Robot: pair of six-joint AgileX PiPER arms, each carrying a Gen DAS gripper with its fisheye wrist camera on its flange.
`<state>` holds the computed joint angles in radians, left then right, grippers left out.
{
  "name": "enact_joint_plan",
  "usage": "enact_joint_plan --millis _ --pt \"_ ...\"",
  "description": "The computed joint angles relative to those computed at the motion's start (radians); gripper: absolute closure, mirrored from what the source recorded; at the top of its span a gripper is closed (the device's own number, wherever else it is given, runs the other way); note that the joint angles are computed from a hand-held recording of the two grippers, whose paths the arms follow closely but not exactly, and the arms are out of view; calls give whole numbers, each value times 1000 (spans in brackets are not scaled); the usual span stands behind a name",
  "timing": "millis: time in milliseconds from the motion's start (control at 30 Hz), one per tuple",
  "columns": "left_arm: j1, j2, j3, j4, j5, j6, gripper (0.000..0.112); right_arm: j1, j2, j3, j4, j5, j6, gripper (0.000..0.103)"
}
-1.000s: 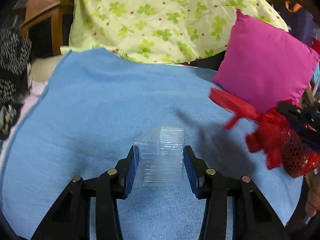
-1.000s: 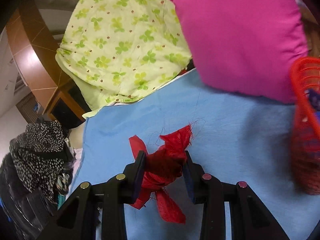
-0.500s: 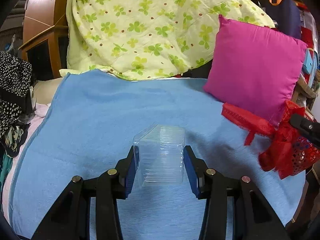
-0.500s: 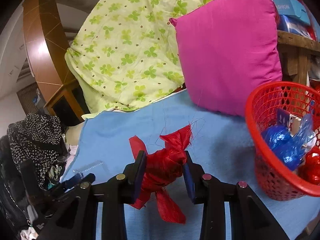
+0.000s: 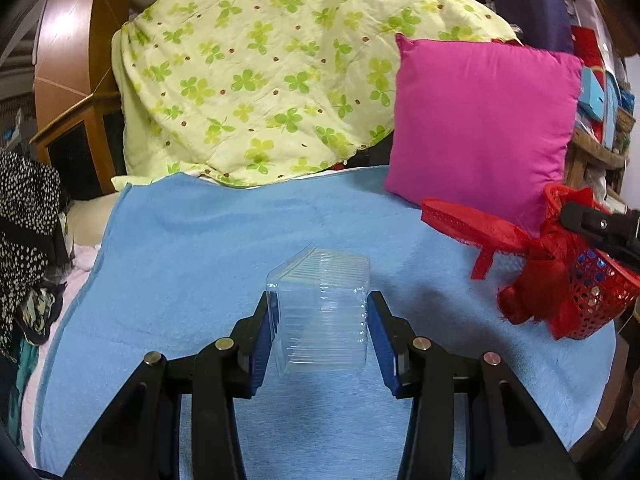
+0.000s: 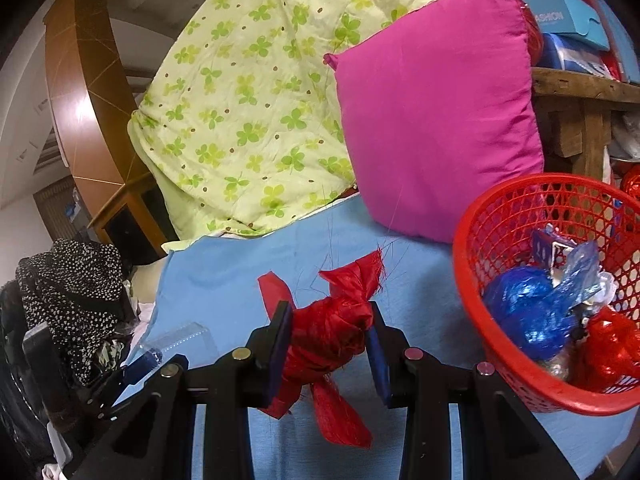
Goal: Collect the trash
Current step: 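Carry the comb with the left tool while the right tool carries the ribbon to the basket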
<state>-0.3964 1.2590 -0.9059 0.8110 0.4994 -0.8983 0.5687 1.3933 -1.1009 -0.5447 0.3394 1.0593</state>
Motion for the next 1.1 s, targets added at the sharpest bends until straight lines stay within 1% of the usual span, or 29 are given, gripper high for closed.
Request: enact_joint_plan --millis 67,367,767,1100 --pt "-29 7 -3 38 19 -38 65 -8 -11 11 5 -4 -11 65" --pt "-94 45 -28 76 59 -95 65 -39 -50 48 28 -11 -48 65" --pt "-137 65 -45 98 74 -114 65 -99 -95 85 142 -28 -172 65" --pt "-140 77 -52 99 77 -101 65 -114 -110 93 199 -35 -226 65"
